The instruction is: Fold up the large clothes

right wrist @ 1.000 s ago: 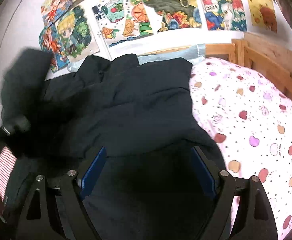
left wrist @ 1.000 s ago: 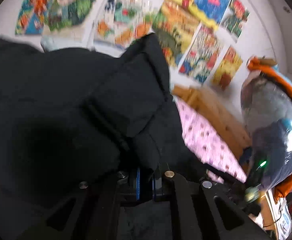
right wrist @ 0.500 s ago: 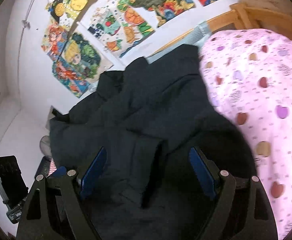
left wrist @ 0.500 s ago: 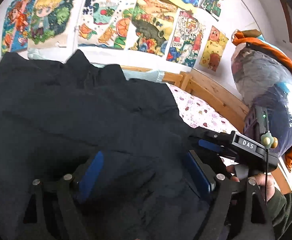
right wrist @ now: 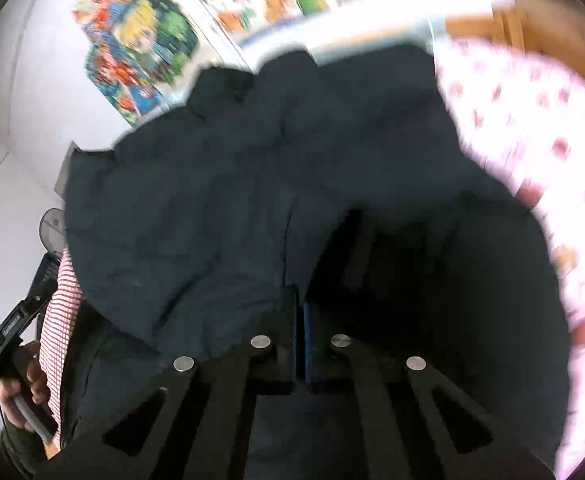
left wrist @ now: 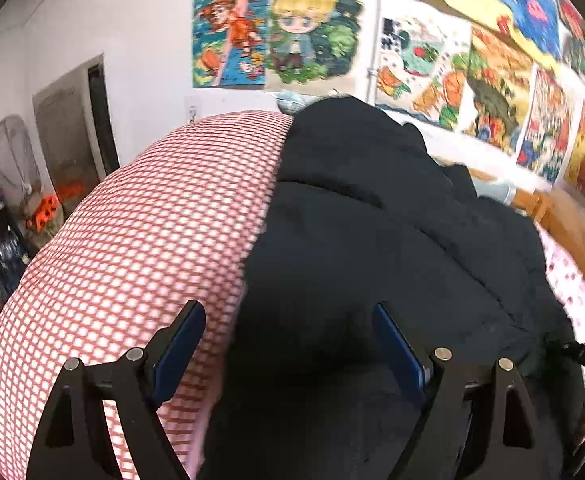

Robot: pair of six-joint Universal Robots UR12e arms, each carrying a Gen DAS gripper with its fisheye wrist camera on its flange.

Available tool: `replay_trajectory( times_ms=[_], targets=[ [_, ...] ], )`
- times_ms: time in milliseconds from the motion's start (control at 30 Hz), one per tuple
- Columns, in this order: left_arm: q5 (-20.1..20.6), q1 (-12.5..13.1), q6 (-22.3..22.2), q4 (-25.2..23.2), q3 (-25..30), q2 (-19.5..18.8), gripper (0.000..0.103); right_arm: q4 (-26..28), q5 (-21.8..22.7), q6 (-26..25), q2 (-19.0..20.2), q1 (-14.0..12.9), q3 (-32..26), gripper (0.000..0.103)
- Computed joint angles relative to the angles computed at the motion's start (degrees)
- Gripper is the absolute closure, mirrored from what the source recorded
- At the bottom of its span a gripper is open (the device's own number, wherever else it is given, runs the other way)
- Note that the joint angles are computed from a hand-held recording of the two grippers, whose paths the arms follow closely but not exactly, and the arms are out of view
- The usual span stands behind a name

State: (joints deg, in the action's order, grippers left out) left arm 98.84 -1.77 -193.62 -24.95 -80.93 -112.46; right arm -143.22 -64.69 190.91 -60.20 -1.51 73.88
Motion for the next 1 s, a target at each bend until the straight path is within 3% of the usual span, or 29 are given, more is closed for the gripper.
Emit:
replay_trajectory(
  times_ms=[167, 267, 333, 467, 533, 600, 700, 733, 833, 933, 1000],
  targets=[
    [-2.9, 1.4, -0.08, -0.42, 0.44, 0.65, 0.019, -7.88, -8.77, 0.42, -0.9, -0.06, -2.79, 0.101],
    [-3.25, 1.28, -0.19, -1.18, 3.1, -0.97, 0.019, -6.18, -11.43, -1.47, 0.4, -0.21, -6.44, 0.101],
    [-3.9, 0.97, 0.3, -2.06, 6.06, -2.85, 0.019, -4.06, -16.15, -6.17, 1.47, 0.41, -7.78, 0.101],
    [-1.53, -0.85, 5.01, -5.07, 12.9, -7.29, 0.019, 0.64, -19.89, -12.16, 4.61, 1.22, -11.3, 0.099],
    [-0.79, -1.7, 7.28, -9.45, 16.59, -9.18, 0.019, 2.05, -21.28, -12.54, 5.19, 1.44, -12.1, 0.093],
    [-0.61, -2.35, 9.0, -7.69, 17.35, -9.74, 0.019, -0.24, -23.68, -12.2, 5.24, 1.97, -12.83, 0.087],
    [-1.5, -3.24, 11.88, -2.08, 17.23, -10.16, 0.019, -8.29, -20.49, -15.0, 3.14, 1.89, -8.98, 0.054],
    [-1.82, -3.47, 12.25, -1.74, 17.52, -10.4, 0.019, -8.97, -17.3, -16.84, 3.32, 1.88, -9.3, 0.054],
    [-0.49, -4.51, 14.07, -5.69, 20.58, -12.32, 0.019, -3.38, -14.07, -20.98, 4.67, 2.46, -11.74, 0.054],
    [7.11, -5.94, 15.36, -13.1, 25.65, -15.82, 0.018, 1.76, -18.45, -25.44, 6.65, 3.67, -13.9, 0.055],
    [7.22, -5.91, 14.73, -13.04, 25.97, -16.56, 0.016, 3.22, -18.86, -25.01, 7.46, 3.55, -14.32, 0.055]
  ],
)
